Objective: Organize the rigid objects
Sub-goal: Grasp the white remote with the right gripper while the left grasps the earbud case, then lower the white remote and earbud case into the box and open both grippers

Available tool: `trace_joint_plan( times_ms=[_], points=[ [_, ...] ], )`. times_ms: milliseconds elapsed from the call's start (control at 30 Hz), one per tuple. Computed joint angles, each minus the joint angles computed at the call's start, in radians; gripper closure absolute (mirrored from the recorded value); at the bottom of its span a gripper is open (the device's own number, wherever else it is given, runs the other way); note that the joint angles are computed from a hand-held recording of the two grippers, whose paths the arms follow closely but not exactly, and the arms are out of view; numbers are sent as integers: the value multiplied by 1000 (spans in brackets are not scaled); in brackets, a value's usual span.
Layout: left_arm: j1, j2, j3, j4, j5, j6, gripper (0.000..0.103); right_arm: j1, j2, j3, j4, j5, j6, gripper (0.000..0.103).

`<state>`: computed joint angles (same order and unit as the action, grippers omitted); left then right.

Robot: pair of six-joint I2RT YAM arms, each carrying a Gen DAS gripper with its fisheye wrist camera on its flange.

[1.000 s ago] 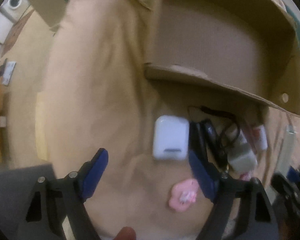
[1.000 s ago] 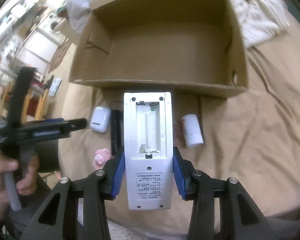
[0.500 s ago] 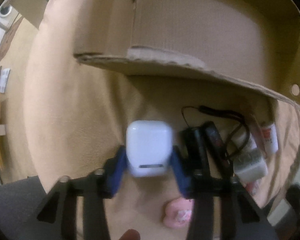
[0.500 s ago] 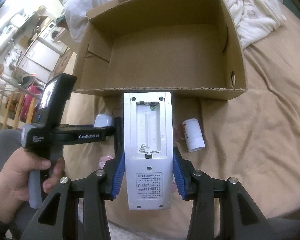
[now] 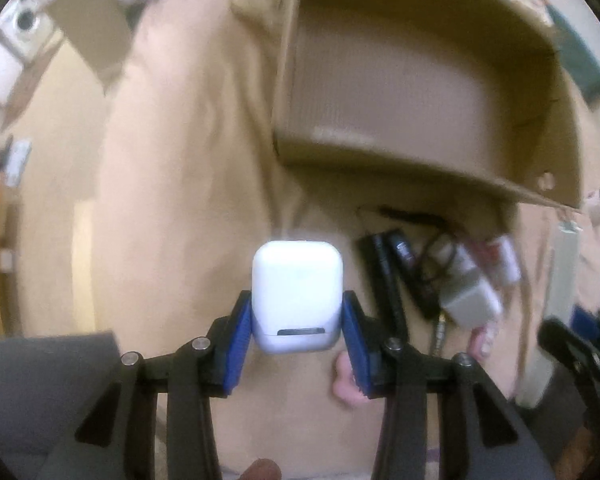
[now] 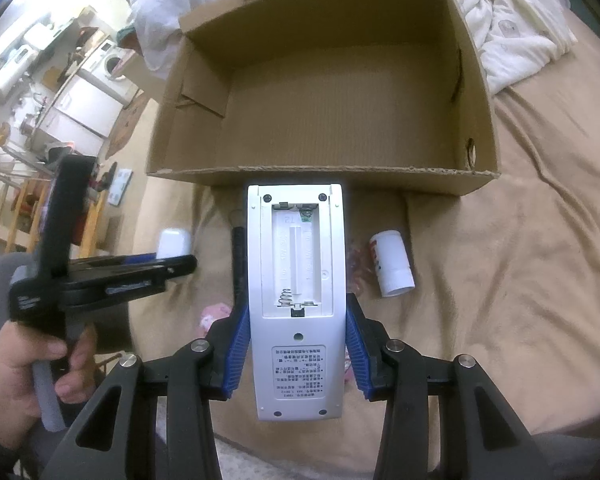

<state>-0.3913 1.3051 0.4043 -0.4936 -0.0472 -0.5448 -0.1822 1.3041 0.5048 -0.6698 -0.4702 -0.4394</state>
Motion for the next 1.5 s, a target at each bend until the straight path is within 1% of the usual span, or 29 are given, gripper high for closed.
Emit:
trace_joint_plan(
  times_ms=[100, 167, 300, 433, 500, 567, 700, 767, 867, 900, 1000, 1133, 1233, 1500],
  points=[
    [-35, -133, 18, -92, -41, 8, 63, -25, -28, 15, -33, -22, -26, 57],
    [-43, -132, 109, -163, -53, 17, 63, -28, -30, 31, -40, -32, -29, 57],
    [-26, -107, 178, -160, -76, 55, 63, -4, -16, 88, -30, -45, 3, 57],
    [18, -47, 285, -181, -45, 111, 63, 39, 22, 160, 4, -33, 50, 57],
    [37, 33, 338, -150, -40, 143, 63, 59, 67, 210, 32, -22, 78, 57],
    [11, 87, 391, -150, -62, 135, 63, 77, 121, 260, 58, -10, 109, 57],
    [25, 224, 475, -106, -69, 172, 63, 113, 248, 362, 117, 18, 167, 57],
    [34, 291, 497, -70, -58, 188, 63, 134, 299, 394, 151, 40, 191, 57],
    [19, 373, 514, -17, -66, 199, 63, 171, 369, 426, 209, 67, 231, 57],
    [18, 390, 513, -3, -61, 199, 63, 181, 393, 433, 230, 74, 242, 57],
    [34, 468, 529, 12, 2, 188, 63, 210, 453, 435, 287, 104, 261, 57],
    [-4, 512, 527, 40, -52, 192, 63, 221, 521, 439, 308, 96, 273, 57],
    [-10, 536, 531, 46, -50, 178, 63, 249, 534, 424, 344, 145, 260, 57],
    [-37, 584, 561, 40, -70, 155, 63, 251, 591, 452, 343, 209, 280, 57]
  ],
)
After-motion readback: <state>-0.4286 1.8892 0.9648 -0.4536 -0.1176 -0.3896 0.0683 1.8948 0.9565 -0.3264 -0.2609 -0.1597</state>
